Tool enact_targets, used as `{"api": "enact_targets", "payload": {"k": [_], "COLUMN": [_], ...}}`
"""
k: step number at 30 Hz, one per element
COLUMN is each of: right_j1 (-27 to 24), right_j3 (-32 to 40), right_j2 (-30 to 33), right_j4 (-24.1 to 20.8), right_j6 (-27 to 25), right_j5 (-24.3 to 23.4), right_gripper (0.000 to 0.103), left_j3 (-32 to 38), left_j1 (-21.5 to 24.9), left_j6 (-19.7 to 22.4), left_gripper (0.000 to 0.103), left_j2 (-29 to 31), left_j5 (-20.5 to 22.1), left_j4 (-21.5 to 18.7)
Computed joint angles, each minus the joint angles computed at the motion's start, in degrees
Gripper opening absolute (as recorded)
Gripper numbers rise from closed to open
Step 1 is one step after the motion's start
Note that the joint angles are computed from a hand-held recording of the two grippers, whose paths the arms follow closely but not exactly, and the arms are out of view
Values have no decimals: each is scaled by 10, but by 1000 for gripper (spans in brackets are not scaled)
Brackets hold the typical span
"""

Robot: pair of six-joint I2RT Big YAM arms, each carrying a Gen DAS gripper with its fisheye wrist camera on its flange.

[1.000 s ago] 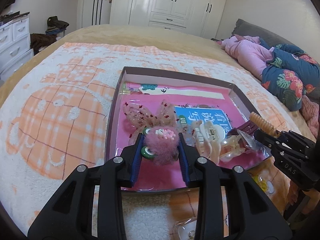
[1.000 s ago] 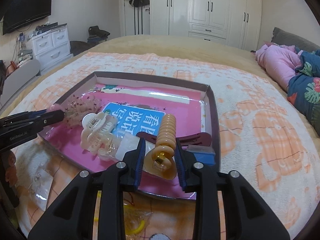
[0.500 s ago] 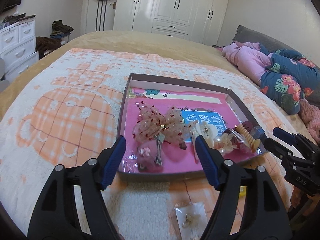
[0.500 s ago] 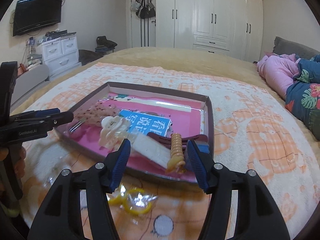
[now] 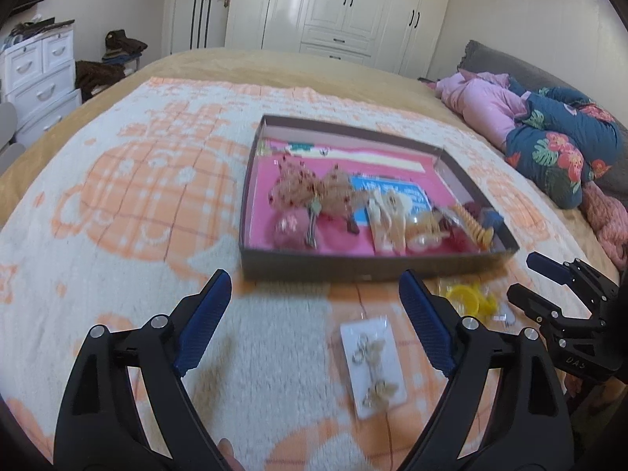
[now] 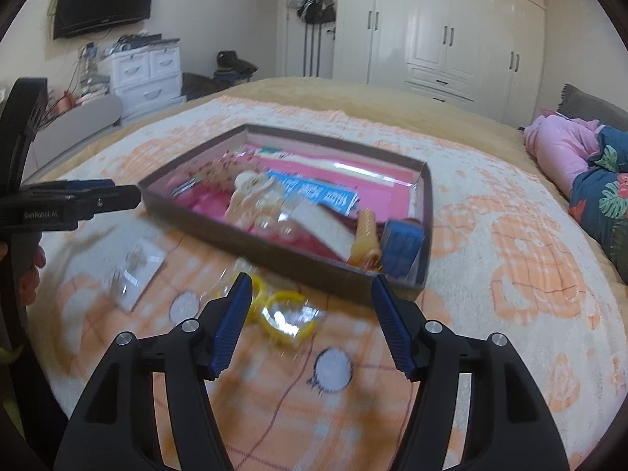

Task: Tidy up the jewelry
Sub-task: 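Lift both open tools away from the box toward the earring card and yellow bag, then grasp the pearl earring card with the left tool while the right tool grasps the yellow bag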

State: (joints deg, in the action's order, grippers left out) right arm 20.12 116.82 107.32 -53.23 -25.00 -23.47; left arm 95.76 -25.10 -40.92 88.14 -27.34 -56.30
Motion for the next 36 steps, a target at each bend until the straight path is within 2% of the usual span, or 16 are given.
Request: {"api": "enact_targets", "payload": {"k": [6, 12, 19, 21, 24, 25, 27, 32, 33, 35, 36], "right_j1": [7, 13, 15, 16, 20, 22, 26, 36, 36, 38, 39], "right_j3": [-47, -58, -46, -39, -20, -13, 5, 23, 23, 8, -2], "right_j2": [-21, -18, -3, 3, 15, 19, 30, 41, 41, 32, 26], "right_j4": [14, 14, 13, 7, -4, -8, -21, -31, -35, -22, -15], "right_j6": [-56, -78, -87, -92, -96, -96, -96, -105, -108, -118, -125], "right_j5": [8, 33, 48, 52, 60, 64, 71, 82, 76, 73, 71], "right_gripper": [64, 66, 67, 67, 67, 67, 67, 63, 53, 44, 36], "left_j3": [-11, -11, 10, 17, 18, 19, 17, 7, 6, 1, 0], "left_j1": [-15, -25, -37, -41, -41, -41, -39, -38, -38, -37, -37], "left_j6": [-17, -26, -3, 3, 9, 9, 10, 9, 8, 8, 7], "left_gripper": [78, 78, 78, 72, 49, 47, 35, 29, 29, 29, 29], "left_j2": [-1, 14, 38, 46, 46, 47, 44, 36, 34, 29, 28], "left_j5": [17, 33, 24, 14, 12, 12, 16, 30, 32, 36, 37], "left_j4": [-19, -38, -55, -68, -71, -73, -70, -52, -49, -41, -38]}}
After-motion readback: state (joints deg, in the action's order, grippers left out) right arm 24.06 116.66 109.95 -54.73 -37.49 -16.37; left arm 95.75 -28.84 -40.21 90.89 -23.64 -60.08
